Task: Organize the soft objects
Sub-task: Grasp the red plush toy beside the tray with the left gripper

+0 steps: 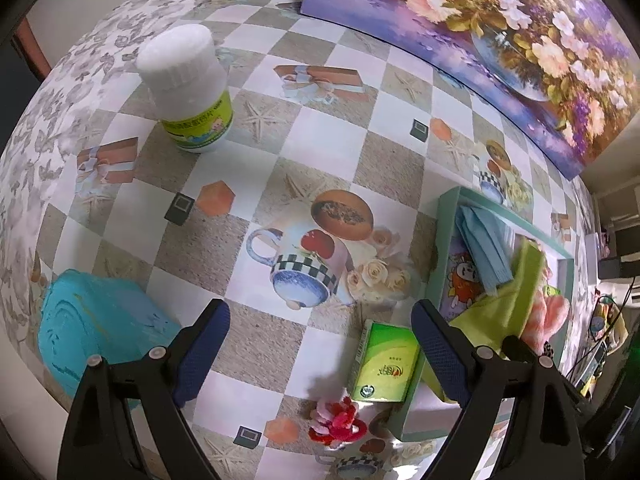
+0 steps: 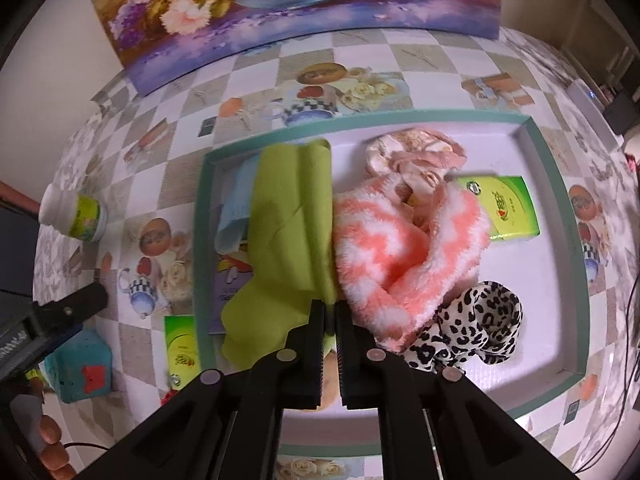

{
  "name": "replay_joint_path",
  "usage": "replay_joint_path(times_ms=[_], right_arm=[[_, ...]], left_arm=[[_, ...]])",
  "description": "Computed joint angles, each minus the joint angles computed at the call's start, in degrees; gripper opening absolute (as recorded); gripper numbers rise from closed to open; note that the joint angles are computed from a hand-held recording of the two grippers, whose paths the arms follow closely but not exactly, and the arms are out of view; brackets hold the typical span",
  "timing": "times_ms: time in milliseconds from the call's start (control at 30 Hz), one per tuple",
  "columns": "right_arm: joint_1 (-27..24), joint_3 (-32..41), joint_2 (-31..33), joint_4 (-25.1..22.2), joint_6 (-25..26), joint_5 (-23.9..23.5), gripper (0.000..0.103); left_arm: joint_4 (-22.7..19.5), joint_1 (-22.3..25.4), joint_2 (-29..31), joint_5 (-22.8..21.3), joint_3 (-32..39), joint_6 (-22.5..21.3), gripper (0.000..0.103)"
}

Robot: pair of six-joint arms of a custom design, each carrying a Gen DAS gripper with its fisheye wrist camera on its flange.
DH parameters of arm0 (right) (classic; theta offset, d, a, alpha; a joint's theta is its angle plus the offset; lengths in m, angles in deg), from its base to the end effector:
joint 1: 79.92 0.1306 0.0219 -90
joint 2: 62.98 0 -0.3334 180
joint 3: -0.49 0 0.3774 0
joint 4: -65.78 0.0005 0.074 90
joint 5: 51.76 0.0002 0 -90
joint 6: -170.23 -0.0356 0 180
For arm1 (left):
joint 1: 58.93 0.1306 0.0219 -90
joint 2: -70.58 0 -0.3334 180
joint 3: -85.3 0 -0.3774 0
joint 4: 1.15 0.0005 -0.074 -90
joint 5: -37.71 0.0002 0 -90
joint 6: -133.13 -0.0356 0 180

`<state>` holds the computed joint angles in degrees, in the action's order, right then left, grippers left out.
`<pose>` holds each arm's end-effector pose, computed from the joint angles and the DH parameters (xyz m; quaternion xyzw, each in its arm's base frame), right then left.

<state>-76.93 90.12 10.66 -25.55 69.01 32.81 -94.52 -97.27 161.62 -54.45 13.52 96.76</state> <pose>0.3177 0.0195 0.4485 0.0651 0.9886 0.0624 0.1207 0.3256 -0.2564 0.4690 -0.1343 0.9834 -0.0734 0.0970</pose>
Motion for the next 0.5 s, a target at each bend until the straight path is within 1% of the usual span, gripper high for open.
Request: replay_joint_path(times_ms=[100, 133, 233, 267, 333, 433, 500], right_arm=[[1.35, 0.73, -0.46, 0.04, 0.33, -0.01, 0.008], [1.65, 0.89, -0.62, -0.14, 0.47, 0.14, 0.009], [2.18, 1.16, -1.29, -0.38, 0.34, 0.0, 0.02], [2.26, 1.18, -1.51, -0.47, 0.17, -0.02, 0.022], [2.47, 0.89, -2.06, -0.81, -0.14, -0.09, 0.022], [3.02, -0.22, -3.24, -1.98, -0.45, -0.06, 0.024], [3.26, -1.17, -4.39, -2.51, -0.98, 0.0, 0.029]], left_arm=[[-0.01, -0.71, -0.16, 0.05, -0.04, 0.25, 0.092], [0.0, -0.99, -0.22, 0.07, -0.02, 0.34, 0.092], [0.25, -2.39, -0.64, 0.05, -0.1, 0.61, 0.092], [0.36, -3.14, -0.95, 0.01, -0.29, 0.78, 0.092], [0.54, -3.99, -1.49, 0.11, -0.69, 0.98, 0.092], [0.19, -5.54, -2.57, -0.35, -1.85, 2.4, 0.092], [-0.03, -6.56, -3.52, -0.9, -3.15, 3.35, 0.092]])
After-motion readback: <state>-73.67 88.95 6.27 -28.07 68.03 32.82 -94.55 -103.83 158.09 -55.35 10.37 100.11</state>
